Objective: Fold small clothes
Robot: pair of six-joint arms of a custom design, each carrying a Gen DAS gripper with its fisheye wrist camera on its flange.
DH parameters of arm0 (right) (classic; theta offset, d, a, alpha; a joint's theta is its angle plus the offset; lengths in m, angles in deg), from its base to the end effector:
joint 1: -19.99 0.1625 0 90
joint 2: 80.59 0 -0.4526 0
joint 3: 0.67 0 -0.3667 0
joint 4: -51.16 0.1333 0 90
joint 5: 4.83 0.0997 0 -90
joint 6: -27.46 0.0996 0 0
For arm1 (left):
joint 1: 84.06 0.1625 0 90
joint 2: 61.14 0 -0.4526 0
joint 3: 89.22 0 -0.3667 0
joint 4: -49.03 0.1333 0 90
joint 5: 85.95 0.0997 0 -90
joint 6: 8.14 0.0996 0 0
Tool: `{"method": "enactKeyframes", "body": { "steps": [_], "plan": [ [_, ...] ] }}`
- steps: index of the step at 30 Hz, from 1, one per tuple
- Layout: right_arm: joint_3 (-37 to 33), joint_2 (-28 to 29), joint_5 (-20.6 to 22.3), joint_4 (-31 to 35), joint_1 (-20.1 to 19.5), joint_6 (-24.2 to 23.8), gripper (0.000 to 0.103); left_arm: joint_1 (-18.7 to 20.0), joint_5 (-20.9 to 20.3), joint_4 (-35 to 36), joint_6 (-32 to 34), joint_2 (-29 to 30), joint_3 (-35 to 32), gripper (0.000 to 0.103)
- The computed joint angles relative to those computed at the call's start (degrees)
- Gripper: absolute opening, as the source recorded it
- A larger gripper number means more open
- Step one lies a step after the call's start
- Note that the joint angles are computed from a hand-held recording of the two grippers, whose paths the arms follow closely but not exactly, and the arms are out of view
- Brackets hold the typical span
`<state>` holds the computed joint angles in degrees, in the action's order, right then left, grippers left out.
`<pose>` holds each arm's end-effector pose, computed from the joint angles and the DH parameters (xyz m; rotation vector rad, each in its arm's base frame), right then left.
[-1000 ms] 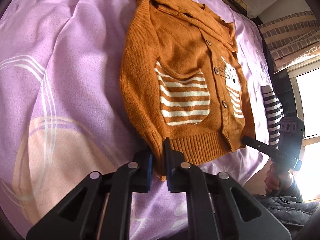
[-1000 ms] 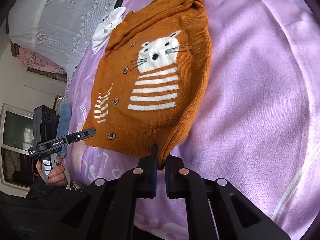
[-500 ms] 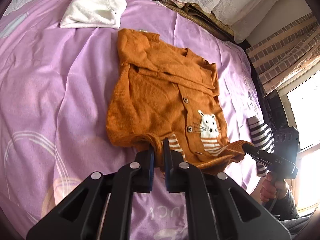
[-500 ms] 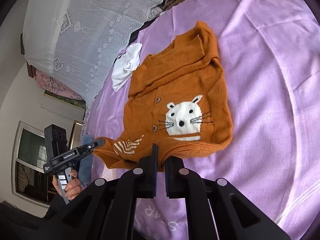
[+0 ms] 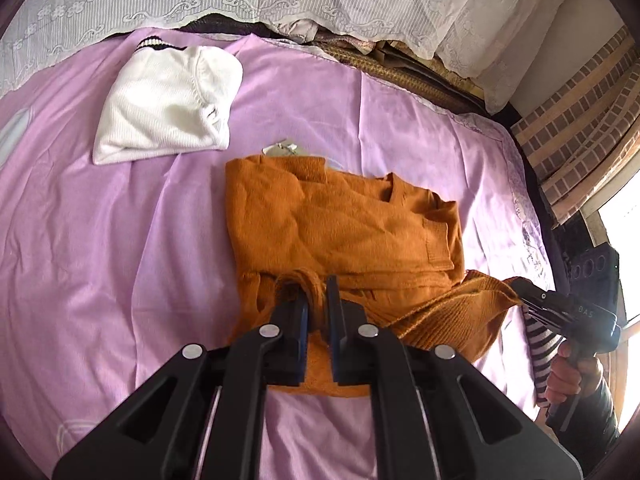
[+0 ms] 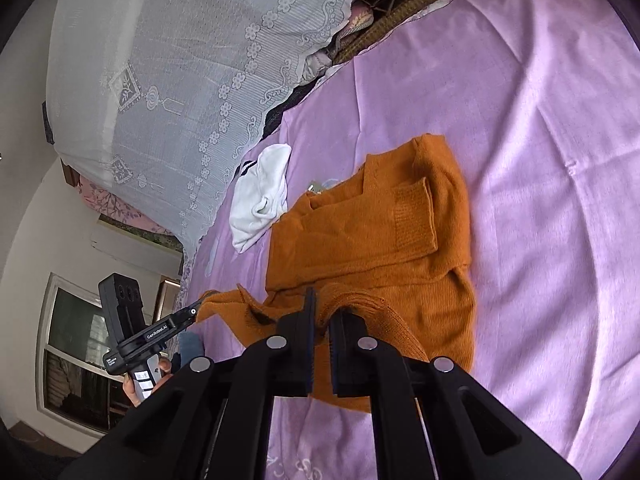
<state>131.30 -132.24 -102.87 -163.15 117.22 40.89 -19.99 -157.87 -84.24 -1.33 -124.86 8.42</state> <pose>0.1792 -0.4638 0.1543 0.2390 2.8915 -1.1890 -0.1227 -0.6280 0.2865 0.7655 2.7373 -0.3043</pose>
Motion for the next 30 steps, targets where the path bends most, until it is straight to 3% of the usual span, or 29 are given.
{"method": "enactKeyframes", "body": {
  "steps": [14, 16, 18, 21, 22, 23, 25, 27, 30],
  "plan": [
    [-14.80, 2.22, 4.99, 11.58, -8.56, -0.05, 0.006, 2.15, 1.93, 2.76, 0.38, 16.23, -18.13, 0.007],
    [-16.07, 2.90, 5.62, 13.44, -10.02, 2.51, 0.010, 2.68, 2.50, 4.03, 0.15, 17.95, -19.92, 0.008],
    [-15.89, 3.40, 7.55, 12.63, -11.68, 5.85, 0.024, 3.10, 3.48, 6.15, -0.78, 19.43, -21.71, 0.012],
    [-14.93, 3.36, 10.88, 10.29, -13.07, 7.76, 0.034, 3.81, 2.77, 9.05, -3.02, 20.37, -23.95, 0.020],
    [-14.54, 3.10, 10.65, 9.47, -12.82, 7.06, 0.034, 3.77, 2.71, 8.06, -3.14, 19.93, -23.57, 0.028],
    [-14.11, 2.68, 9.99, 8.75, -12.35, 6.18, 0.035, 3.28, 4.31, 5.15, -2.80, 19.14, -22.14, 0.052],
    [-13.21, 1.77, 7.57, 7.00, -11.01, 4.15, 0.036, 1.81, 9.10, -3.00, -0.62, 17.34, -18.34, 0.077],
    [-13.01, 1.38, 3.02, 5.60, -8.73, 1.21, 0.036, 1.20, 8.69, -6.04, 1.49, 16.01, -17.22, 0.078],
    [-14.68, 2.37, -0.54, 7.98, -5.65, -3.45, 0.033, 0.80, 5.69, -3.62, 2.55, 15.99, -18.03, 0.078]
  ]
}}
